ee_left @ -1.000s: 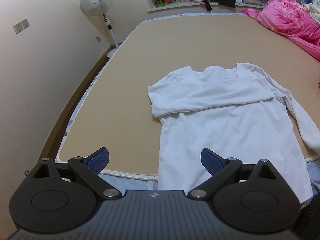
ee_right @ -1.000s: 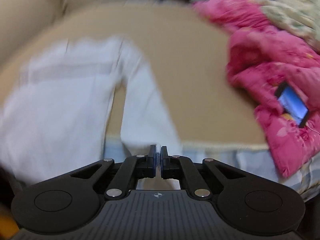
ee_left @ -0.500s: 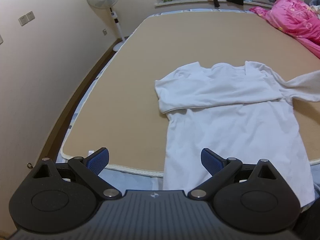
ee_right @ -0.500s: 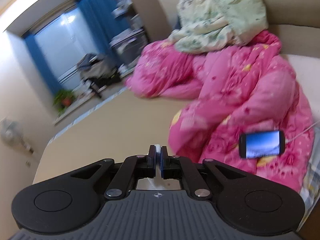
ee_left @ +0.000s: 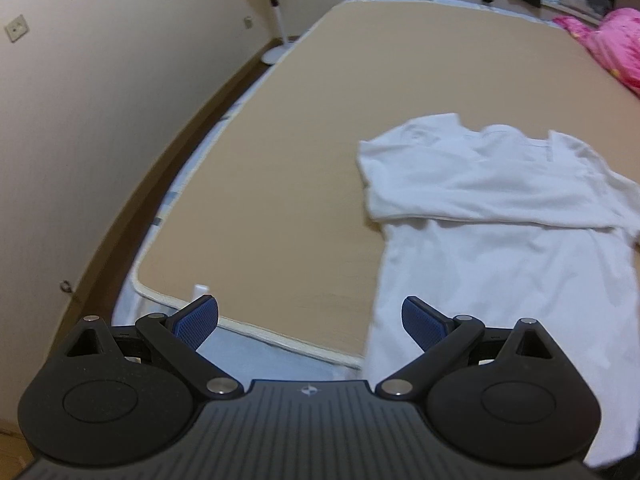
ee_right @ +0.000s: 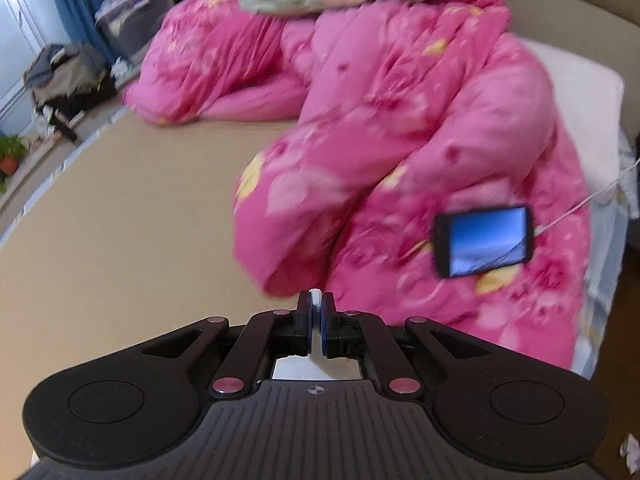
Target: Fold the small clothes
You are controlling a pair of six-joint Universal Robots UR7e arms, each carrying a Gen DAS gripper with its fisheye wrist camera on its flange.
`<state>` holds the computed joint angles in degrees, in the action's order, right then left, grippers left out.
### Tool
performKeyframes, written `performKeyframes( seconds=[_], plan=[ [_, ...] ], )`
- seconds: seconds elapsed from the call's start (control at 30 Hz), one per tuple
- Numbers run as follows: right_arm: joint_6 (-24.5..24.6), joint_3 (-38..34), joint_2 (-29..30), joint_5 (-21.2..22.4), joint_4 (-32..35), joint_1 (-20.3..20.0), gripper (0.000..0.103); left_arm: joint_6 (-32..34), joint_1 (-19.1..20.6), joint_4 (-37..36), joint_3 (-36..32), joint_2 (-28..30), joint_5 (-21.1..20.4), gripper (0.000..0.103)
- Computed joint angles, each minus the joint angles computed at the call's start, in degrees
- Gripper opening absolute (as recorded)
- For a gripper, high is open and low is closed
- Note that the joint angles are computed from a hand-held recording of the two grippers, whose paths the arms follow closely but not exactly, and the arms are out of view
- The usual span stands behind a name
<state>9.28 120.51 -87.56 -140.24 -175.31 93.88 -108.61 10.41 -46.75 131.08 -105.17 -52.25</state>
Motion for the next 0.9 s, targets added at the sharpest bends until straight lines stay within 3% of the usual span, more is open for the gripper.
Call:
performKeyframes(
  seconds=[0.13,0.27,0.37,0.5,0.53,0.57,0.6,0.63,0.73,0.83,0.9],
  plan=[
    [-0.1,-4.7,6.3,3.5,2.8,8.8,0.003,0.9,2.9,1.1,0.9,-3.8,2.4,0.100],
    [-0.8,-13.5,18.5,8.2,4.8,18.8,0.003,-0.5,5.4,3.8,1.4,-10.2,3.4,0.100],
    [0.9,-20.3,30.1,13.1,6.7,23.6,0.003,-3.0,6.0,8.4,1.0,-14.7,2.9,0.100],
    [3.9,-27.9,45.4,19.1,9.7,27.0,0.004,-6.6,5.7,15.5,0.2,-19.3,1.3,0.100],
    [4.4,-29.1,48.6,22.1,10.4,27.1,0.010,-7.1,5.6,16.9,0.1,-20.0,0.9,0.100],
    [4.9,-30.1,51.0,25.6,12.3,26.9,0.029,-7.7,5.5,18.3,0.0,-20.5,0.4,0.100],
    [6.6,-31.0,52.8,27.7,16.2,26.8,0.039,-8.0,5.5,19.3,-0.1,-20.9,0.1,0.100],
    [8.6,-31.0,53.7,28.5,18.2,26.9,0.047,-8.3,5.2,20.1,0.0,-21.5,-0.3,0.100],
    [5.8,-24.9,51.4,30.9,15.3,25.8,0.047,-7.9,5.2,20.3,0.3,-22.8,-0.2,0.100],
    [0.2,-15.5,45.1,24.9,8.0,24.9,0.057,-4.1,7.9,16.0,0.9,-21.6,2.4,0.100],
    [-3.3,-8.8,39.8,18.7,3.4,24.0,0.058,-2.0,8.9,12.4,1.1,-20.2,4.1,0.100]
  ],
)
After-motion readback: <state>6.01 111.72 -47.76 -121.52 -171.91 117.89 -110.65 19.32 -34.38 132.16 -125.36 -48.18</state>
